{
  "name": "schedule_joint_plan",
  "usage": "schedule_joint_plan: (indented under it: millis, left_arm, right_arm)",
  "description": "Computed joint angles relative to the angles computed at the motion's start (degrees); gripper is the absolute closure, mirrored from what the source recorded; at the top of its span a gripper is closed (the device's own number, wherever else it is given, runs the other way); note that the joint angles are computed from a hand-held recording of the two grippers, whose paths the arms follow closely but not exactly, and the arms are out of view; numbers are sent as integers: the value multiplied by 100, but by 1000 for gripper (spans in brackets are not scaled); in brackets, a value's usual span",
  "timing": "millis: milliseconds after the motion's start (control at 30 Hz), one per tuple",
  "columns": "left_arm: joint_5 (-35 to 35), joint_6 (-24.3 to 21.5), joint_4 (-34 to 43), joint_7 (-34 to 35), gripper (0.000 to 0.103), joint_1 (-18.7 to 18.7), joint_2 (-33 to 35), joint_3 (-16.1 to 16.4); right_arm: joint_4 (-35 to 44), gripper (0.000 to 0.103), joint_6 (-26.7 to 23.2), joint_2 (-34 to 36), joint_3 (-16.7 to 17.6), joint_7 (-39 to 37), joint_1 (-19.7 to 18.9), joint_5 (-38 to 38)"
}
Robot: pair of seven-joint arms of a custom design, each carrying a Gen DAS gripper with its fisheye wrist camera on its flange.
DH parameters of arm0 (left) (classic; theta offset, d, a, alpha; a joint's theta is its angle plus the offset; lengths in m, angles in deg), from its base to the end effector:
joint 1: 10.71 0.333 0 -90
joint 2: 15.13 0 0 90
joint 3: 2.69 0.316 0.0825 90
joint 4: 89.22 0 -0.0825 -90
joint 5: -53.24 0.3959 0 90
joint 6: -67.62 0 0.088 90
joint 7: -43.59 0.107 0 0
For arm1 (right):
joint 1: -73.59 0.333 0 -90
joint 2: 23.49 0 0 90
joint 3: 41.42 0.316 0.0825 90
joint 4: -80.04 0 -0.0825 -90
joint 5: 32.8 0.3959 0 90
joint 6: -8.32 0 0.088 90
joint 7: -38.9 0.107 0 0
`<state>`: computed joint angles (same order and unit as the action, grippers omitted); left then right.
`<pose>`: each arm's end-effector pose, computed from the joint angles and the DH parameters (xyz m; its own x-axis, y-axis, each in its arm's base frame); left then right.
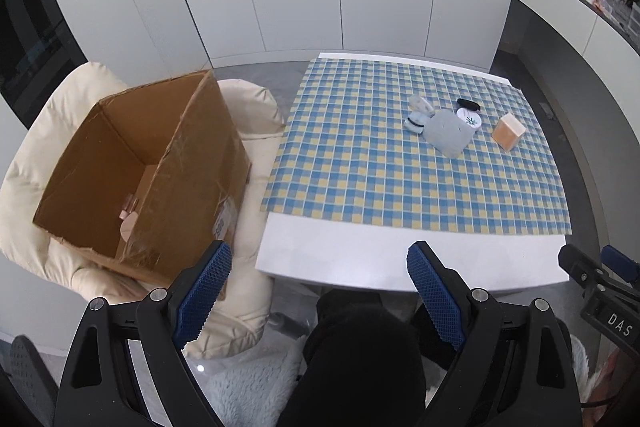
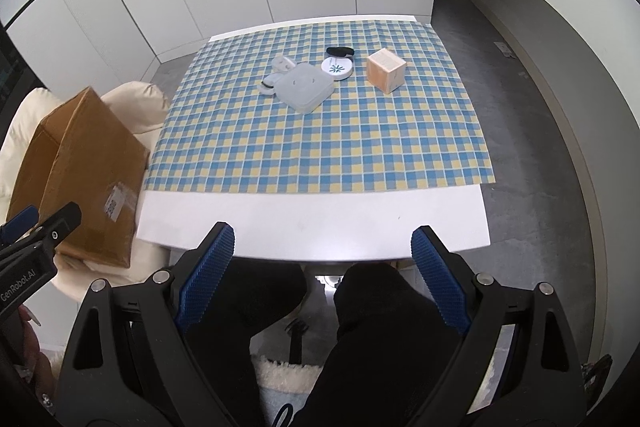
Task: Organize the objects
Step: 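Move both open tools away from the box back toward the checkered table, then reach both open tools down over the clear containers on the table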
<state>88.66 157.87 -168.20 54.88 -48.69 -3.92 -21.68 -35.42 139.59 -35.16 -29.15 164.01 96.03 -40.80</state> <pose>0.4101 -0.4767 0.6229 0.3993 -0.9121 -0.0926 -0.8013 -0.2981 -0.5188 0.4488 0.3175 0.5882 0.0933 -0.9893 -0.1118 -0.8834 -0.0305 -0.4676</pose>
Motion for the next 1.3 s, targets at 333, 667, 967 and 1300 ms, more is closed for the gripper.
schedule_joint_plan:
  millis: [333, 667, 967, 1300]
  left_arm:
    - [32, 193, 299, 139, 13, 178, 369, 226]
    - [-33, 557, 972, 621, 13, 298, 1203, 545]
    - [-375, 1093, 2066, 1392, 13, 305, 2319, 843]
    - [-967, 1122, 3629, 1946, 13, 289, 3692, 1265]
  right_arm:
    - [533, 11, 146, 700, -229, -8, -115, -300]
    - [1204, 11, 344, 1637, -616, -226, -125, -510]
    - [1795, 11, 684, 2598, -979, -515, -98, -315]
    - [2093, 11, 1155, 3274, -1011, -1176, -148, 391]
